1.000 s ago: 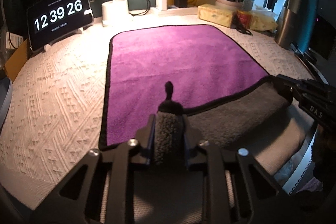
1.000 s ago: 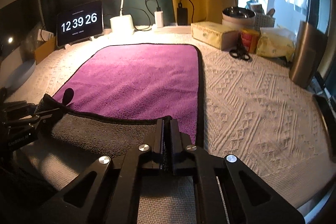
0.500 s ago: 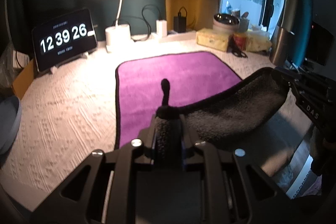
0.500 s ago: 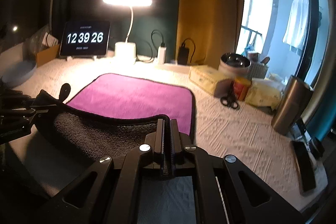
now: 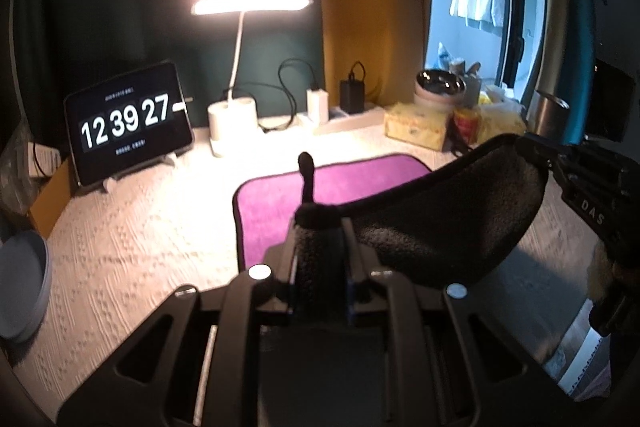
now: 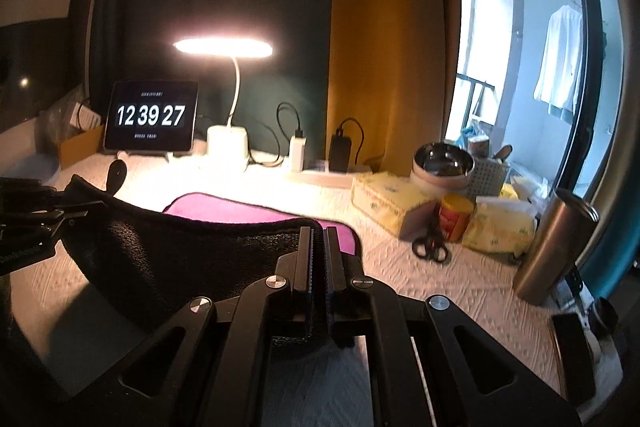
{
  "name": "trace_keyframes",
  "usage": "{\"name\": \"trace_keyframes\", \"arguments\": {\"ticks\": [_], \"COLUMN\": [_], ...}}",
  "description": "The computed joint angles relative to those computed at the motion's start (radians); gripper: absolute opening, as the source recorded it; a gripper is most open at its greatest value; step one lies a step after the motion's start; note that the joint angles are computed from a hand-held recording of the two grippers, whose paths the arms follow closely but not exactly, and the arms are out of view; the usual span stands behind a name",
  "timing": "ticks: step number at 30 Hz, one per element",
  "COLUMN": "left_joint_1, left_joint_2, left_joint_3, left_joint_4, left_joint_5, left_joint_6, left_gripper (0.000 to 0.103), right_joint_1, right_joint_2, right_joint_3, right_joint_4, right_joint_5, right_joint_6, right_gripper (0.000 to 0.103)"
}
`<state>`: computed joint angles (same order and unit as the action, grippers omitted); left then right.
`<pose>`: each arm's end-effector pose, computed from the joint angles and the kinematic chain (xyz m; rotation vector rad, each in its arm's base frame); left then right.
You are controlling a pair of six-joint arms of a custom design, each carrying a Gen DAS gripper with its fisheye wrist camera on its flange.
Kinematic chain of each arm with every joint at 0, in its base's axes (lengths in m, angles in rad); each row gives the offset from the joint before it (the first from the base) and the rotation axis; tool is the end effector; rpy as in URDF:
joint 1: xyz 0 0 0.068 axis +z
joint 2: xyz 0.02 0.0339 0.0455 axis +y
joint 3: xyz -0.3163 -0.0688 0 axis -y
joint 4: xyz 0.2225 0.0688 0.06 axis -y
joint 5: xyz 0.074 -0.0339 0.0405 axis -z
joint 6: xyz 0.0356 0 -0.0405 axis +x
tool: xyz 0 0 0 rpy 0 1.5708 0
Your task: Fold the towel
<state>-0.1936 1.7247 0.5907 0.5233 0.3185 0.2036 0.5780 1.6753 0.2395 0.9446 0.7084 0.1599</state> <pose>0.2975 -0.0697 0.1880 0.6029 2.0808 -0.3411 0.2065 0.1071 0.1680 0.0175 1.9449 -0.2446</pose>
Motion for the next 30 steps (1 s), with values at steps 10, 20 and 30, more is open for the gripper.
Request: {"name": "trace_keyframes", "arguments": {"ticks": [10, 20, 30], "left_joint_1": [-0.017, -0.032, -0.052], "left_joint_2": [0.051, 0.161, 0.363], "left_joint_3": [0.120, 0.247, 0.452], "left_joint_4": [-0.007, -0.024, -0.088], "left_joint_5": [-0.009, -0.029, -0.071], "left_joint_6": [-0.008, -0.020, -0.061], "left_gripper": [0.017, 0.017, 0.017], "right_joint_1": [-0.125, -0.220, -0.321], "right_joint_2": [0.023, 0.092, 0.230], "right_joint_3": [0.086, 0.160, 0.300], "right_joint_4": [0.066, 0.077, 0.036], "right_joint_5": [-0.115, -0.208, -0.309], "right_joint_6": [-0.119, -0.154, -0.145], "right_gripper": [0.005, 0.005, 0.005]}}
